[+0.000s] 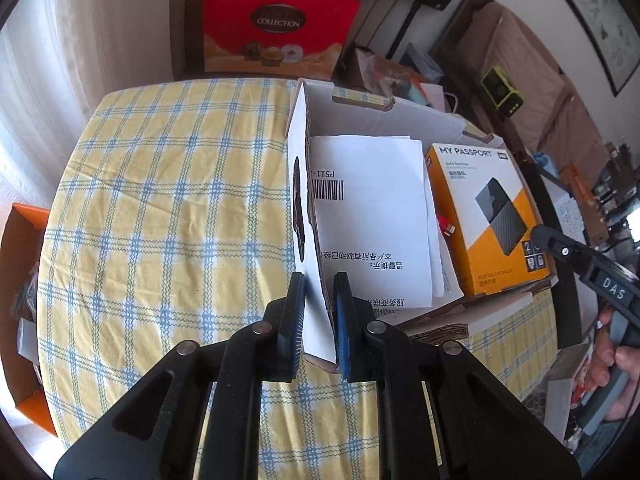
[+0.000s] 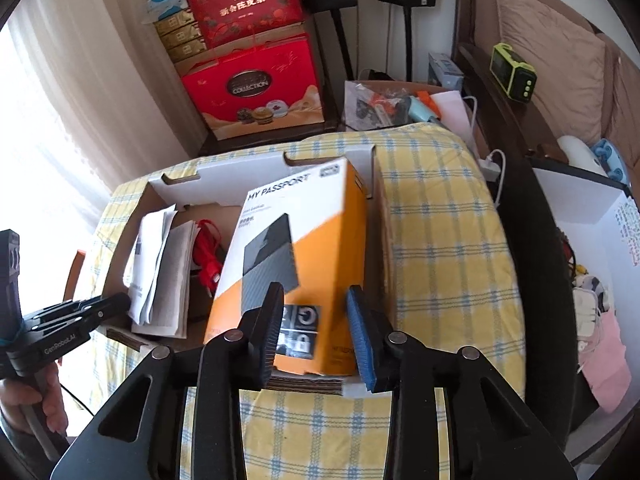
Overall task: Organize objects
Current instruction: 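Push the MY PASSPORT box flat into the tray with the right tool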
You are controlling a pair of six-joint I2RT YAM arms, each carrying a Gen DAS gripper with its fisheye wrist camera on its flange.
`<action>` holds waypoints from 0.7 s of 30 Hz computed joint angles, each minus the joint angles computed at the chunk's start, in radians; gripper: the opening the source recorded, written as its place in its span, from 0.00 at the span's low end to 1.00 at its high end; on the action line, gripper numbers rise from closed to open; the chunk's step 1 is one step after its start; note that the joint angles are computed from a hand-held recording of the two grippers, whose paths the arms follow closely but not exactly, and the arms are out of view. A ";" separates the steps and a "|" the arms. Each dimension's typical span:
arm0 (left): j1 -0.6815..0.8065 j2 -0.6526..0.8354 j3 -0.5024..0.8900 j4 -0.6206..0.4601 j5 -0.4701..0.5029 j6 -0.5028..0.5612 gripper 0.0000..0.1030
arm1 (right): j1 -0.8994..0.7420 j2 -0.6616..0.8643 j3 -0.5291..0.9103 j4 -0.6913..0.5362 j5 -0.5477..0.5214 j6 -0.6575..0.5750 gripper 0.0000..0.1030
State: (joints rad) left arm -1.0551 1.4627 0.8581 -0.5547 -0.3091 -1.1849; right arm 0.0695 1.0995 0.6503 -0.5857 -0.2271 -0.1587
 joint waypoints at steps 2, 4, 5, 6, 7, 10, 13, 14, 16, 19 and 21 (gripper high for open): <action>0.000 -0.001 -0.002 0.000 0.001 0.001 0.13 | 0.049 0.003 -0.025 0.038 0.083 0.019 0.34; -0.001 0.001 0.001 -0.006 -0.002 0.004 0.13 | 0.051 0.000 -0.040 0.056 0.101 0.017 0.34; 0.000 0.004 0.004 -0.007 -0.003 0.006 0.13 | 0.048 -0.003 -0.045 0.063 0.113 0.010 0.34; 0.000 0.004 0.004 -0.008 -0.002 0.008 0.13 | 0.044 -0.004 -0.047 0.066 0.126 0.001 0.34; 0.001 0.006 0.006 -0.010 -0.001 0.011 0.13 | 0.037 -0.007 -0.047 0.063 0.135 -0.008 0.34; -0.002 0.011 0.021 -0.033 -0.008 0.013 0.15 | -0.006 -0.030 -0.046 0.047 0.097 -0.036 0.33; -0.003 0.007 0.027 -0.045 -0.015 0.010 0.16 | -0.014 -0.049 -0.040 0.031 0.086 -0.042 0.35; -0.003 0.004 0.029 -0.052 -0.017 0.005 0.21 | -0.016 -0.060 -0.042 0.027 0.081 -0.043 0.38; -0.009 -0.016 0.026 -0.067 -0.035 -0.008 0.35 | -0.017 -0.089 -0.050 0.026 0.086 -0.041 0.43; -0.022 -0.066 0.009 -0.077 -0.059 -0.031 0.51 | -0.033 -0.123 -0.056 0.020 0.087 -0.044 0.47; -0.026 -0.082 0.009 -0.093 -0.069 -0.039 0.54 | -0.070 -0.129 -0.051 0.009 0.065 -0.056 0.50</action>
State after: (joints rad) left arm -1.0810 1.3811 0.8671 -0.6472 -0.3781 -1.2241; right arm -0.0010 0.9704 0.5996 -0.5764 -0.1617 -0.2152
